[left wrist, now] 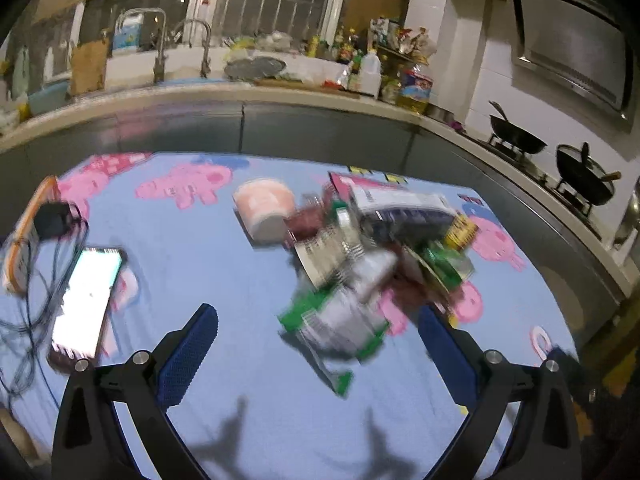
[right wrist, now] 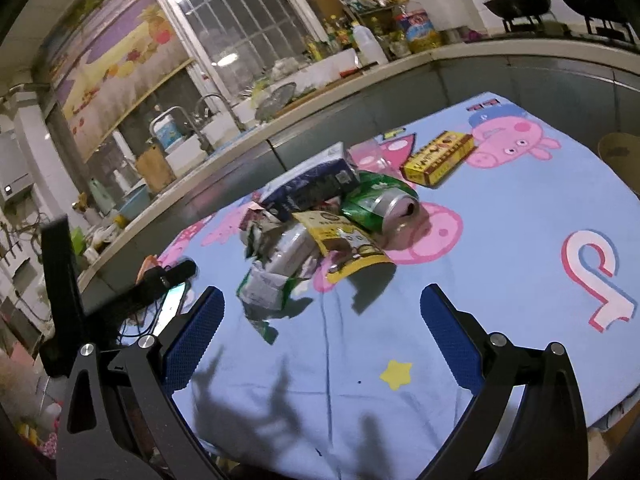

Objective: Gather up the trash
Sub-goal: 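Move both tools toward the trash pile on the table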

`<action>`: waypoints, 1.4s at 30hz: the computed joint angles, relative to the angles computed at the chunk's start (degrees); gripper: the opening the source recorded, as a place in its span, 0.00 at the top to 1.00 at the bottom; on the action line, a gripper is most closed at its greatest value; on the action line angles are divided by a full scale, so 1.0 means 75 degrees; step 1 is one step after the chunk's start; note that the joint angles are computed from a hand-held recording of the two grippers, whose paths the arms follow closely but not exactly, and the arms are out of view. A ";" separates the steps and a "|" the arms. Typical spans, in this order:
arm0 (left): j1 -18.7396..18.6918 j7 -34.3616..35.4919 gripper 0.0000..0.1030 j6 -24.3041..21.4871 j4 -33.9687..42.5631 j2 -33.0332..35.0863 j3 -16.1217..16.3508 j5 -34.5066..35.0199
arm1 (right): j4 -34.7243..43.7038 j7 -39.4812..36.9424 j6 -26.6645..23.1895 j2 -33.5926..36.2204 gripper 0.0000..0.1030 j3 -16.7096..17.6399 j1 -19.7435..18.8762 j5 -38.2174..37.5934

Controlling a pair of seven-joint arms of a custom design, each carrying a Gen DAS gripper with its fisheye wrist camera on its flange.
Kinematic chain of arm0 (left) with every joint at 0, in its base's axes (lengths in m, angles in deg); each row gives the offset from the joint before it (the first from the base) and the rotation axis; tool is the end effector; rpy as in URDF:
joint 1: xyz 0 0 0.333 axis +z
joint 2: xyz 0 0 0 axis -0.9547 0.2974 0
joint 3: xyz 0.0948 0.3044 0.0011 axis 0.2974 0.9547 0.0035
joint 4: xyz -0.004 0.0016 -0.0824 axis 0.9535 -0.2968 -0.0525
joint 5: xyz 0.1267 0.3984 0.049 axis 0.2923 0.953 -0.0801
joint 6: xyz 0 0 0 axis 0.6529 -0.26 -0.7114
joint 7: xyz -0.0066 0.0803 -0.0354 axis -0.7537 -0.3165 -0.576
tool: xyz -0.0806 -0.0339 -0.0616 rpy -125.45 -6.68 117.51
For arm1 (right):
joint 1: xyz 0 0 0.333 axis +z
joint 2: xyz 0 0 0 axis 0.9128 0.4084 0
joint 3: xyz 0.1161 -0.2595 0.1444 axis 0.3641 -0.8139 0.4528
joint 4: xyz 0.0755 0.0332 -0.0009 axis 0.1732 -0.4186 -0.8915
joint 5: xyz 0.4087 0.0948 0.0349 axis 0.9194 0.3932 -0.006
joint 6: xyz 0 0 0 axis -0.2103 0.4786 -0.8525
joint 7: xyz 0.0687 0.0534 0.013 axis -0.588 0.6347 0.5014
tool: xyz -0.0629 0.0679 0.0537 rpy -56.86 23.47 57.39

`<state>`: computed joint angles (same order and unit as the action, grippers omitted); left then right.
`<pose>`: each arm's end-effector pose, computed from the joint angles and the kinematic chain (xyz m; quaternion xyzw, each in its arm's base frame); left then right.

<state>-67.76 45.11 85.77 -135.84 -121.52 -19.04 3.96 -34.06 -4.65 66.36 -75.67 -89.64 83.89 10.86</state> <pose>0.4453 -0.1127 0.5459 -0.7994 0.3838 -0.2806 0.3673 0.5284 0.1707 0.5427 -0.7476 0.4275 0.0149 0.5080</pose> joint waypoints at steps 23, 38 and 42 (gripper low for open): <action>0.0553 0.0527 0.04 -0.1184 0.0912 0.0189 0.0335 0.0334 | 0.0626 -0.1112 0.0042 0.0219 0.61 0.0228 0.0304 0.1020; 0.0349 0.0429 0.04 -0.1761 0.0974 0.0339 0.0380 0.0609 | 0.0429 -0.1616 0.0208 0.0093 0.61 0.0232 0.0426 0.1054; 0.0327 0.0412 0.04 -0.1804 0.0981 0.0375 0.0403 0.0642 | 0.0382 -0.1729 0.0203 0.0056 0.61 0.0231 0.0437 0.1079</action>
<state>-65.30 48.21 72.23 -128.48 -118.70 -16.02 8.77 -31.19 -17.62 67.88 -75.26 -87.91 87.17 18.95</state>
